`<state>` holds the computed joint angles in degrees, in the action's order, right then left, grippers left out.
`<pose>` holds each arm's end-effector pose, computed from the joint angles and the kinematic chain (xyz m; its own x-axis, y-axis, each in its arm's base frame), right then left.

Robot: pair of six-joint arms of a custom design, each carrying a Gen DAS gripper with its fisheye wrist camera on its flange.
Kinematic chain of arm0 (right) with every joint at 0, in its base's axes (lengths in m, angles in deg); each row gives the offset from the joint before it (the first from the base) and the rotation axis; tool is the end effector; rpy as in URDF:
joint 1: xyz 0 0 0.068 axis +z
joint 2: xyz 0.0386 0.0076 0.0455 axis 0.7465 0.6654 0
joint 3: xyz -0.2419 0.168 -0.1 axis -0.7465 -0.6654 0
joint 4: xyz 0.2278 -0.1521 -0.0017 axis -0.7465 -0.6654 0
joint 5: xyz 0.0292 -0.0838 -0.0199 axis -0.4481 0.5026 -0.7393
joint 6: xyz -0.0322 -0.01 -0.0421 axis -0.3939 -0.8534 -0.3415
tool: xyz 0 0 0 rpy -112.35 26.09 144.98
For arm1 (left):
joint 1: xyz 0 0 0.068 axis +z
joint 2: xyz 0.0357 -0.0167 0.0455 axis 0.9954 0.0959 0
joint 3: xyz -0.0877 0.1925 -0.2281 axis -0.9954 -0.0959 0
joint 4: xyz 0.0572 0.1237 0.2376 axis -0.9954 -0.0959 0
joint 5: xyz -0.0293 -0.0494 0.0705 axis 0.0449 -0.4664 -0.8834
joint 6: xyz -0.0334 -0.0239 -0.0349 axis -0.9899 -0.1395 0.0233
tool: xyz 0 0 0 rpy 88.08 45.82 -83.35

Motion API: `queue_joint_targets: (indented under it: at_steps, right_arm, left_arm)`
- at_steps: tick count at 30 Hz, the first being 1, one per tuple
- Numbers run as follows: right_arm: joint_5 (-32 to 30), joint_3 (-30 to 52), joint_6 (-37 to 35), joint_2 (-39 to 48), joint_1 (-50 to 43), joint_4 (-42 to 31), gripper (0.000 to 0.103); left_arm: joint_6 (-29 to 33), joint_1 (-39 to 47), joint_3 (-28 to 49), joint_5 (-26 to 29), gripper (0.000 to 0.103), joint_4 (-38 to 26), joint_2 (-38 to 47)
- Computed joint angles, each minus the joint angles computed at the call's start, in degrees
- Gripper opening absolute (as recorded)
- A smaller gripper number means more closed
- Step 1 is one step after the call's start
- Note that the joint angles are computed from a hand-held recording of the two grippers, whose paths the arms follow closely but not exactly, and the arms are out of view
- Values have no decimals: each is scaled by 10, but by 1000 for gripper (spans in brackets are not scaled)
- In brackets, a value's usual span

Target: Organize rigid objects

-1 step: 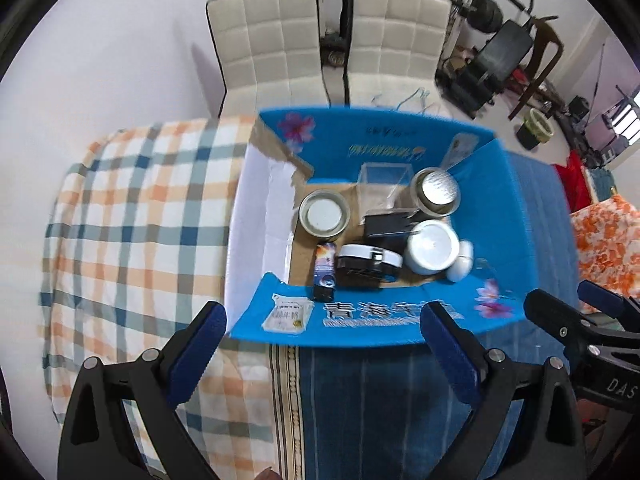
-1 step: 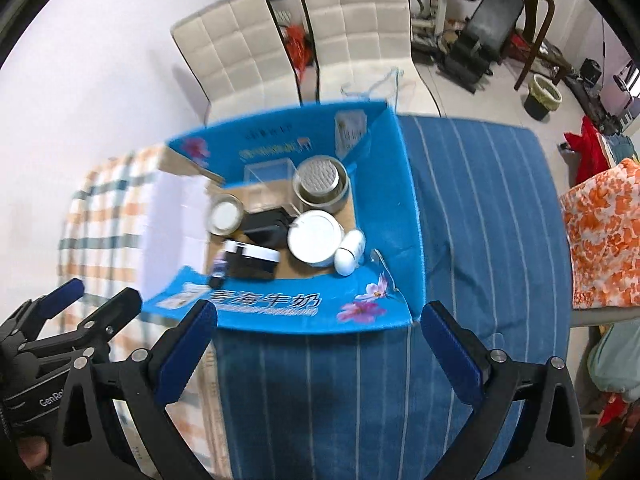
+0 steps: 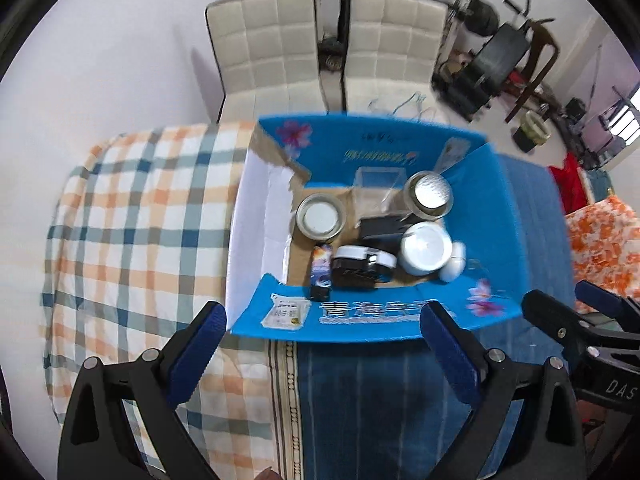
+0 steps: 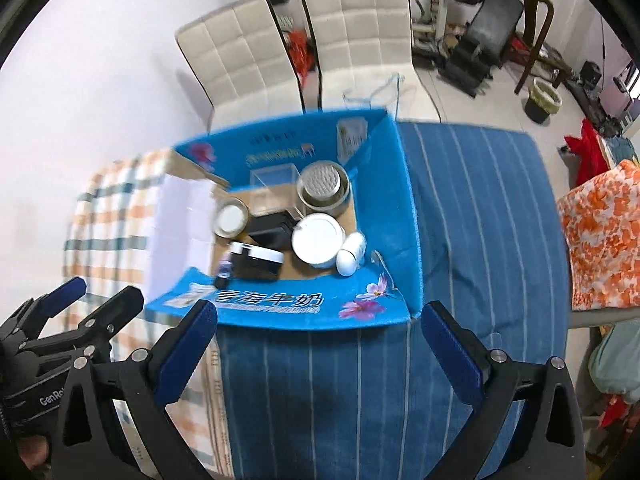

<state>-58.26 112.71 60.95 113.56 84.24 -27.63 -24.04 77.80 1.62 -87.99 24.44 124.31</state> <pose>0.2789 0.2012 0.3068 -0.9603 0.0464 -0.2752 -0.0044 0.9835 0.1811 0.2433 -0.0280 0.2748 -0.9416 -0.0259 -0.3357 -0.0161 0.9994 -0.0319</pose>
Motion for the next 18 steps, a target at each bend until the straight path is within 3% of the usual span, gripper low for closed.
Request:
queue_joint_targets:
  at_steps: [12, 18]
  right_arm:
    - [34, 104, 27, -122, 42, -150, 103]
    - [55, 137, 37, -149, 60, -190, 103]
  left_arm:
    - [-61, -69, 141, -44, 100, -162, -116]
    - [-105, -126, 163, -69, 100, -198, -142]
